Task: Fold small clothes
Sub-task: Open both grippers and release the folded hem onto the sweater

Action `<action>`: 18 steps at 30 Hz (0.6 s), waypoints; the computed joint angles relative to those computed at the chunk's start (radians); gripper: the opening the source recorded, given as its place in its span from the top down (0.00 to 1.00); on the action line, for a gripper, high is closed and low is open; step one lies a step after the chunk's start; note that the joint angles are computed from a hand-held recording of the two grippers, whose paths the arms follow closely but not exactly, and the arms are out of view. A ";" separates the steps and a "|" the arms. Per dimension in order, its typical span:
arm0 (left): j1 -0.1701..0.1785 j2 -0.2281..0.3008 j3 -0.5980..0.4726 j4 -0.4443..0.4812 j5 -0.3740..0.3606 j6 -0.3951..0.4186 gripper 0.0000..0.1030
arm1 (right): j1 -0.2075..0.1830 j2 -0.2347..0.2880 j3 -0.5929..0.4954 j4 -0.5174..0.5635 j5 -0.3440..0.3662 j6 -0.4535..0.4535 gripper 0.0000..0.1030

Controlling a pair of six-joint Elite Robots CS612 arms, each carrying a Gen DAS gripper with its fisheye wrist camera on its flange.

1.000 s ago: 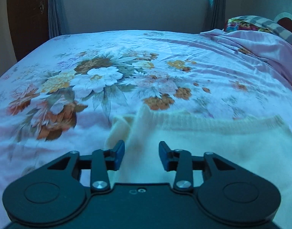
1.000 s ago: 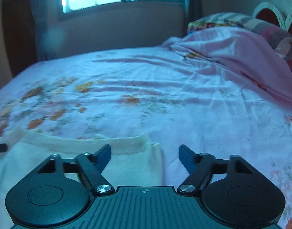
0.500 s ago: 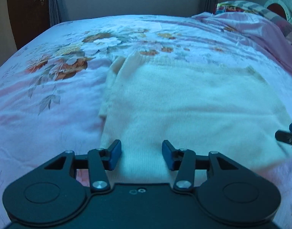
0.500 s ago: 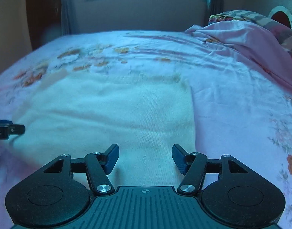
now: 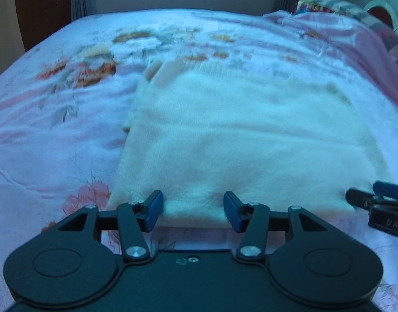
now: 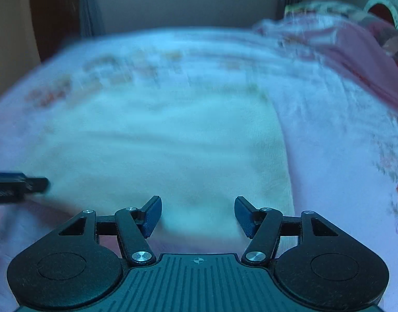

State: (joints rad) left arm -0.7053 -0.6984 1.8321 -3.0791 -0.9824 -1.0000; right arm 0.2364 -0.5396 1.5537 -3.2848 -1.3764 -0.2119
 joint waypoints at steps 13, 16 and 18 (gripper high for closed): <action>0.014 -0.005 -0.028 0.003 0.001 0.040 0.52 | -0.019 0.001 -0.013 -0.058 0.106 0.067 0.40; 0.026 0.010 -0.058 0.009 -0.003 0.066 0.52 | -0.012 0.015 -0.048 -0.054 0.096 0.057 0.40; 0.035 0.021 -0.079 0.019 -0.009 0.075 0.51 | -0.010 0.028 -0.077 -0.040 0.096 0.052 0.40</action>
State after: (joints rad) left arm -0.6698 -0.6770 1.7532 -3.0603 -0.9910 -0.9254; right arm 0.2264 -0.5117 1.4764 -3.3245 -1.2809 -0.1604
